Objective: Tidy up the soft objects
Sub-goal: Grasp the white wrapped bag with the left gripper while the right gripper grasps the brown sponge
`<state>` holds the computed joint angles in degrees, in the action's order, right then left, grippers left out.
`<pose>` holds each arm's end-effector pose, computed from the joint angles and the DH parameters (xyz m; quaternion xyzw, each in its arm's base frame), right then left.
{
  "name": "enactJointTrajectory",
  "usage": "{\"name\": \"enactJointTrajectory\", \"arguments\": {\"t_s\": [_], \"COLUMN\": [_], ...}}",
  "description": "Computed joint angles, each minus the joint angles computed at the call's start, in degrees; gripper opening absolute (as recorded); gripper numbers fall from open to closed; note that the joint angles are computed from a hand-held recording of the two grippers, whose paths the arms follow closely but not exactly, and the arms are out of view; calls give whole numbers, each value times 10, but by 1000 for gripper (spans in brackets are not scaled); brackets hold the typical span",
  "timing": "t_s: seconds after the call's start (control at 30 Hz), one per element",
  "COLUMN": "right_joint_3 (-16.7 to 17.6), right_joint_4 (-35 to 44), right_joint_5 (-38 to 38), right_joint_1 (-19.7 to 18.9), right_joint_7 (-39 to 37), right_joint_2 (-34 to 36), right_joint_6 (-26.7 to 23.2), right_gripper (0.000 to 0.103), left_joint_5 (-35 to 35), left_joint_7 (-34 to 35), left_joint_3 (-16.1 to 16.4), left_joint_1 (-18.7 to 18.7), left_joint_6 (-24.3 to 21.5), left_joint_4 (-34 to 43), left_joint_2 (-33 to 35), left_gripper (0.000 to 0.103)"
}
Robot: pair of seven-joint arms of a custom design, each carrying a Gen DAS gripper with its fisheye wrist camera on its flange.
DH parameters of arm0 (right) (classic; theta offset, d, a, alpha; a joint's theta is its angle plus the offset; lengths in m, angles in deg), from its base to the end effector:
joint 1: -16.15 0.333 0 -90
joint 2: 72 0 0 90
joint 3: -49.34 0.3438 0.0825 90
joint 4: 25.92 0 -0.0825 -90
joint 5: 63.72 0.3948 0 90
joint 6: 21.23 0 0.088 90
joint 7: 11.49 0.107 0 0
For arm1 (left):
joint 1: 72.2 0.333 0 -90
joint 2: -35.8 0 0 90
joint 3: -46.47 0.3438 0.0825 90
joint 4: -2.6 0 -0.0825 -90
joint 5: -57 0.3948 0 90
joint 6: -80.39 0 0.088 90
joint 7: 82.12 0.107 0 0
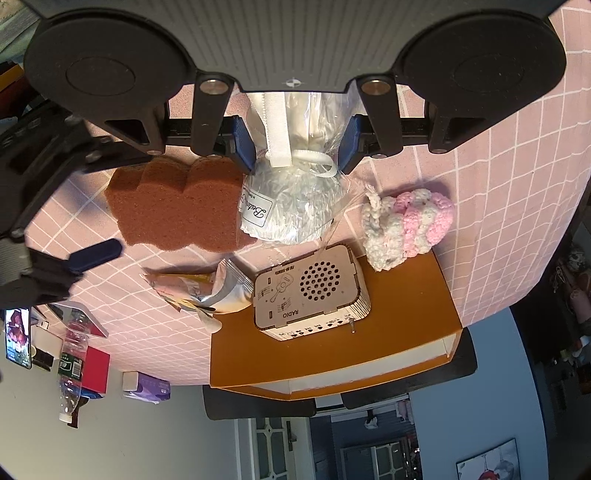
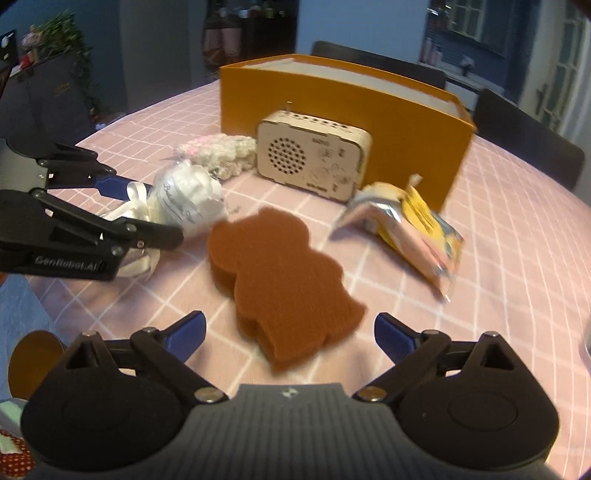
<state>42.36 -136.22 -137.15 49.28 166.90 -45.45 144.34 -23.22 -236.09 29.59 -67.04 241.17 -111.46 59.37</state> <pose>0.5606 0.3446 0.2908 -0.7015 0.6144 -0.2616 0.2489 0.6317 -0.0722 0.2933 -0.3039 0.8656 -0.3563 0.1773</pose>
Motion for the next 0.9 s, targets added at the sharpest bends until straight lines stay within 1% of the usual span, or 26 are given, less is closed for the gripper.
{"name": "enactJointTrajectory", "arguments": {"t_s": [0.03, 0.17, 0.33, 0.43, 0.53, 0.6, 0.63, 0.7, 0.77, 0.8, 0.87, 0.9], "right_joint_3": [5, -2, -14, -30, -24, -17, -18, -13, -8, -10, -37, -57], "right_joint_4": [11, 37, 38, 36, 45, 55, 60, 63, 61, 60, 59, 58], "right_joint_5": [11, 21, 23, -6, -17, -9, -4, 32, 69, 80, 85, 86], "right_joint_1": [-5, 7, 10, 19, 5, -15, -21, -40, -53, -53, -31, -18], "right_joint_7": [-23, -71, -69, -37, -37, -60, -65, -91, -110, -114, -101, -88], "right_joint_2": [10, 32, 34, 23, 24, 37, 44, 57, 66, 70, 76, 79], "right_joint_6": [-1, -21, -9, -5, 1, 36, 57, 102, 134, 144, 164, 185], "right_gripper": [100, 100, 100, 100, 100, 100, 100, 100, 100, 99, 91, 84], "left_joint_5": [6, 20, 40, 48, 54, 56, 59, 62, 67, 70, 71, 70], "left_joint_7": [-7, -24, -39, -45, -47, -51, -54, -57, -62, -64, -65, -66], "left_joint_3": [2, 1, -9, -16, -23, -26, -27, -30, -33, -34, -38, -39], "left_joint_1": [-1, -1, 4, 10, 16, 18, 19, 21, 23, 25, 27, 28], "left_joint_6": [-1, 5, 19, 24, 25, 28, 30, 32, 32, 31, 33, 33], "left_joint_4": [1, 8, 17, 20, 21, 23, 24, 24, 24, 25, 25, 25], "left_joint_2": [1, 8, 19, 23, 26, 28, 29, 31, 31, 32, 33, 33], "left_gripper": [55, 56, 60, 61, 61, 61, 61, 59, 58, 58, 58, 58]}}
